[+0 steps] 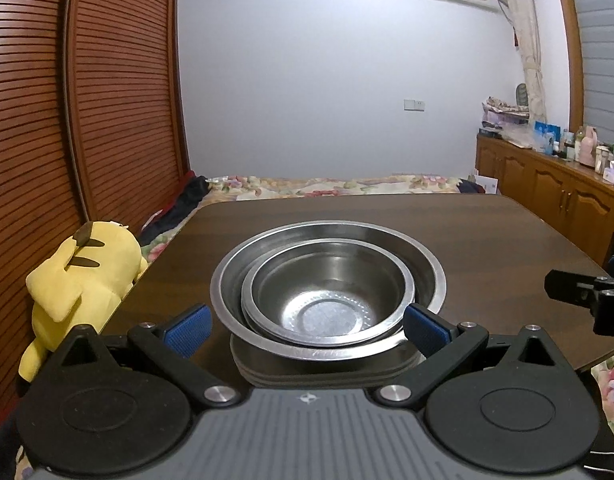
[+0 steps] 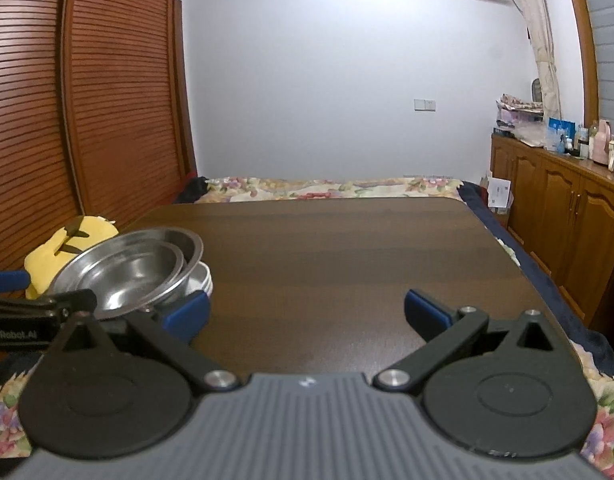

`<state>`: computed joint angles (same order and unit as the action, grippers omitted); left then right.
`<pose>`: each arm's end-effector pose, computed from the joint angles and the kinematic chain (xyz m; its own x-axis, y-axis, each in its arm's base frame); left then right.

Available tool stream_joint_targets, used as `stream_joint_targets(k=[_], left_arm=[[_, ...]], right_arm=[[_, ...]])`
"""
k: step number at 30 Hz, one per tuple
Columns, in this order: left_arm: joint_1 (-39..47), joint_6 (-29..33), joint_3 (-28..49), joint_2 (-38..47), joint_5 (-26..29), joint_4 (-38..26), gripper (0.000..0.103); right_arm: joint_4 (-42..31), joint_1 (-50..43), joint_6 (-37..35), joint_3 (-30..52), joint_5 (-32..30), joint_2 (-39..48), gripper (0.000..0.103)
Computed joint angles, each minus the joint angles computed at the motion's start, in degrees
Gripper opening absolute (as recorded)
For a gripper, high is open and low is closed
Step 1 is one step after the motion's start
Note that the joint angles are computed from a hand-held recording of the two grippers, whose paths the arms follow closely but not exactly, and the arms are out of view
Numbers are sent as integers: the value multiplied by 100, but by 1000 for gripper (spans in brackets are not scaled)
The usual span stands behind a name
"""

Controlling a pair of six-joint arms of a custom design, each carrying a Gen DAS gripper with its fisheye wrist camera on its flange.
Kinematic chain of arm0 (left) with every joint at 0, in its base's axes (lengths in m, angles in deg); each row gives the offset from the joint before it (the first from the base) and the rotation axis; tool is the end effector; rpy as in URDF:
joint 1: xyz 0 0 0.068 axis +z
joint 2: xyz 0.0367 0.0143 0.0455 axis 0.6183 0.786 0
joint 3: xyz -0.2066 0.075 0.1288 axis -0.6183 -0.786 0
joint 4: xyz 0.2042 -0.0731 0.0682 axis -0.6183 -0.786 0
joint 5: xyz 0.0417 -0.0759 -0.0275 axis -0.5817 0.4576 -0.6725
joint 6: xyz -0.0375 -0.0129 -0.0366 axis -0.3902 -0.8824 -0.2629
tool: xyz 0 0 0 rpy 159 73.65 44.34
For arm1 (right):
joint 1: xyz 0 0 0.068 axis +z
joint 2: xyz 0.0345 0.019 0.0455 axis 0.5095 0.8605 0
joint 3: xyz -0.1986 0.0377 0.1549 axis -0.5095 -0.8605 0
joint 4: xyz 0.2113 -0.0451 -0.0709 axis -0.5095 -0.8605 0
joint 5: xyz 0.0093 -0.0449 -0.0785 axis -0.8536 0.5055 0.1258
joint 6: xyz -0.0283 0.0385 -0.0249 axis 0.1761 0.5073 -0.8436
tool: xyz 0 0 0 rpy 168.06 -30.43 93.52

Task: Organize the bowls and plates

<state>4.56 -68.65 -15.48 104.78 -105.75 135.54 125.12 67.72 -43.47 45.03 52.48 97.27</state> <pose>0.2113 -0.1150 0.0154 -0.4353 0.0102 -0.9002 -0.1041 0.9927 0.0616 0.2985 0.2101 0.0330 -0.3917 -0.0208 -0.9198 -0.2210 0.9726 0.0721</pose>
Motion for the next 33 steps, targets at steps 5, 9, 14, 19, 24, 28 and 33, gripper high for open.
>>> stream_joint_targets(k=[5, 9, 14, 19, 24, 28, 33], left_arm=[[-7, 4, -4, 5, -13, 12, 103], [-9, 21, 8, 40, -32, 49, 103], [-3, 21, 9, 42, -28, 47, 103], [2, 27, 8, 44, -26, 52, 103], [8, 34, 7, 48, -19, 61, 103], [16, 45, 18, 40, -22, 51, 103], [21, 50, 11, 33, -22, 54, 103]], right_arm=[[20, -39, 3, -49, -11, -39, 103], [34, -31, -6, -29, -4, -7, 103], [61, -60, -14, -30, -23, 4, 103], [77, -63, -8, -41, -21, 7, 103], [85, -86, -5, -66, -37, -12, 103], [95, -96, -3, -83, -38, -23, 103], [89, -95, 4, -72, -24, -19, 103]])
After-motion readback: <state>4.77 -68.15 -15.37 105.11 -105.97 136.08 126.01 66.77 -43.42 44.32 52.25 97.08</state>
